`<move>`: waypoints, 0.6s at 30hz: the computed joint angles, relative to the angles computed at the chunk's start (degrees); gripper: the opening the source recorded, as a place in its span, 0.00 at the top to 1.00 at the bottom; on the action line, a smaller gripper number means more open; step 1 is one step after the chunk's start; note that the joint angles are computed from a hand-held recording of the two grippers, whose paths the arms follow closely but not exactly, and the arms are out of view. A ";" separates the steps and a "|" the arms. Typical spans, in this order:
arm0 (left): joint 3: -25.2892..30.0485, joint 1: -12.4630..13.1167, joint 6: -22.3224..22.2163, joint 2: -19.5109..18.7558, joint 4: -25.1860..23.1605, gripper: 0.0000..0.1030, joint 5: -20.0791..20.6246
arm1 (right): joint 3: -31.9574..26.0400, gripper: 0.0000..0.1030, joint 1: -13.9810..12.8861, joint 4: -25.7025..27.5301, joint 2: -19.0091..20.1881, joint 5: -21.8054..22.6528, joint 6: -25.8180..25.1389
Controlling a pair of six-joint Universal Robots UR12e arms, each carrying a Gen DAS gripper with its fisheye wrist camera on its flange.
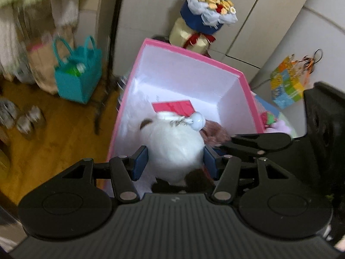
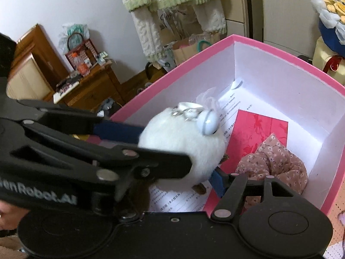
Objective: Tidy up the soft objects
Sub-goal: 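Open the left gripper to drop the plush dog into the box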
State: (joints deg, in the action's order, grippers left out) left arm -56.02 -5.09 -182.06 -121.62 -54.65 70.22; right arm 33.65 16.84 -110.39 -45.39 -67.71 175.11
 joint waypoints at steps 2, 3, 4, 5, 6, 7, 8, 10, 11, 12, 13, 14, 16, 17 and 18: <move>-0.99 -0.64 0.06 0.51 2.37 0.45 4.08 | 1.32 0.25 0.29 -1.81 -0.73 -1.56 -0.65; -1.55 -0.85 0.25 0.81 3.45 0.45 5.61 | 2.27 0.21 0.38 -3.03 -1.24 -2.08 -0.90; -2.11 -0.93 0.50 1.14 4.37 0.45 6.58 | 3.10 0.20 0.43 -3.97 -1.73 -2.37 -1.26; -2.72 -0.94 0.64 1.54 5.39 0.45 7.18 | 3.79 0.20 0.47 -4.66 -2.23 -2.61 -1.57; -3.23 -0.89 0.69 1.92 6.23 0.44 7.33 | 4.53 0.20 0.40 -5.26 -2.75 -2.52 -1.79; -3.80 -0.77 0.91 2.40 6.98 0.44 7.16 | 5.65 0.20 0.30 -6.18 -3.47 -2.16 -1.95; -4.31 -0.65 1.27 2.87 7.59 0.44 6.80 | 6.49 0.20 0.18 -6.84 -4.05 -1.81 -2.10; -5.27 -0.49 1.99 3.81 8.69 0.43 6.39 | 8.82 0.20 -0.03 -8.82 -5.56 -1.42 -1.99; -5.69 -0.50 2.45 4.27 9.13 0.42 6.45 | 9.77 0.20 -0.14 -9.71 -6.19 -1.29 -1.86; -5.96 -0.58 2.96 4.66 9.51 0.40 6.51 | 10.81 0.20 -0.26 -10.52 -6.93 -1.17 -1.84; -6.43 -0.61 3.57 5.15 9.92 0.39 6.39 | 11.74 0.20 -0.36 -11.18 -7.59 -1.19 -1.78; -7.05 -0.60 4.37 5.73 10.33 0.38 6.12 | 12.73 0.20 -0.41 -11.91 -8.33 -1.49 -1.56; -7.75 -0.59 5.82 6.69 10.43 0.38 5.33 | 14.97 0.20 -0.53 -13.32 -10.04 -2.06 -1.52; -8.15 -0.58 6.66 7.22 10.47 0.37 4.83 | 15.91 0.20 -0.60 -13.92 -10.80 -2.17 -1.57; -8.74 -0.52 7.59 7.88 10.61 0.35 4.09 | 17.05 0.20 -0.67 -14.70 -11.70 -2.36 -1.50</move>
